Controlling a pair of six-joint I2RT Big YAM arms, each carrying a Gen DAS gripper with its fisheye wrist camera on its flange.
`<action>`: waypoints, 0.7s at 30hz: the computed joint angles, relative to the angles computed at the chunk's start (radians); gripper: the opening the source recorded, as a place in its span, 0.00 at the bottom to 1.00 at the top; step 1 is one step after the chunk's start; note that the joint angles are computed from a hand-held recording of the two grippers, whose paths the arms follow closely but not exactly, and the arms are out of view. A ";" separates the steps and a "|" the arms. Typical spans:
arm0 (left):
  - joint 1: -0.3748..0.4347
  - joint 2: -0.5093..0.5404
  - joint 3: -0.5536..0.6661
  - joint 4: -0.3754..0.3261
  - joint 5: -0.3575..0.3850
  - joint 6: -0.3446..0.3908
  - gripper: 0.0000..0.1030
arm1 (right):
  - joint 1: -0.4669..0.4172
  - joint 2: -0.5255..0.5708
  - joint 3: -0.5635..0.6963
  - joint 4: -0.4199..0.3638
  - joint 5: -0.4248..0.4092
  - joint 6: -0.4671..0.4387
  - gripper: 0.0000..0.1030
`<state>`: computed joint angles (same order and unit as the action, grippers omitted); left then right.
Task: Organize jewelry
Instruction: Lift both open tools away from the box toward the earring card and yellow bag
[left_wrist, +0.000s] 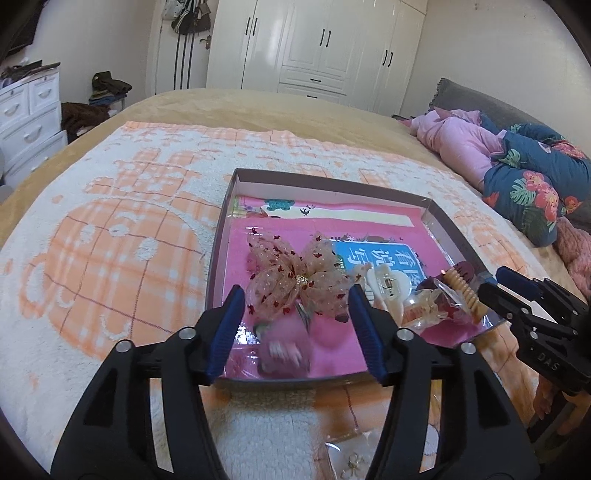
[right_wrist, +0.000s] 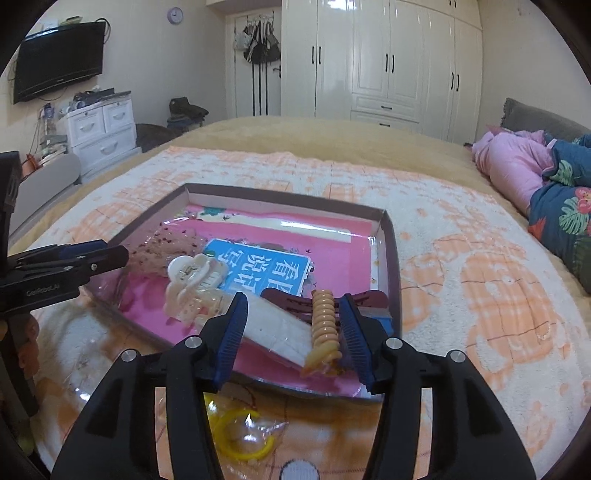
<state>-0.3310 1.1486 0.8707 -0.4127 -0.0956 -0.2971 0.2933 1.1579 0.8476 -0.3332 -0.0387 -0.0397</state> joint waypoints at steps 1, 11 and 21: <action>-0.003 -0.011 -0.005 -0.002 -0.006 -0.003 0.55 | -0.001 -0.013 -0.007 -0.001 -0.005 -0.003 0.53; -0.023 -0.113 -0.056 -0.032 -0.031 -0.029 0.71 | -0.001 -0.135 -0.083 -0.044 -0.035 -0.051 0.57; -0.069 -0.177 -0.105 -0.121 -0.046 -0.063 0.76 | 0.004 -0.181 -0.147 -0.084 -0.084 -0.134 0.60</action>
<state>-0.3996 0.9719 0.7661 -0.5336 -0.1412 -0.3604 0.2978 0.9767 0.7010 -0.4173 -0.1224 -0.1733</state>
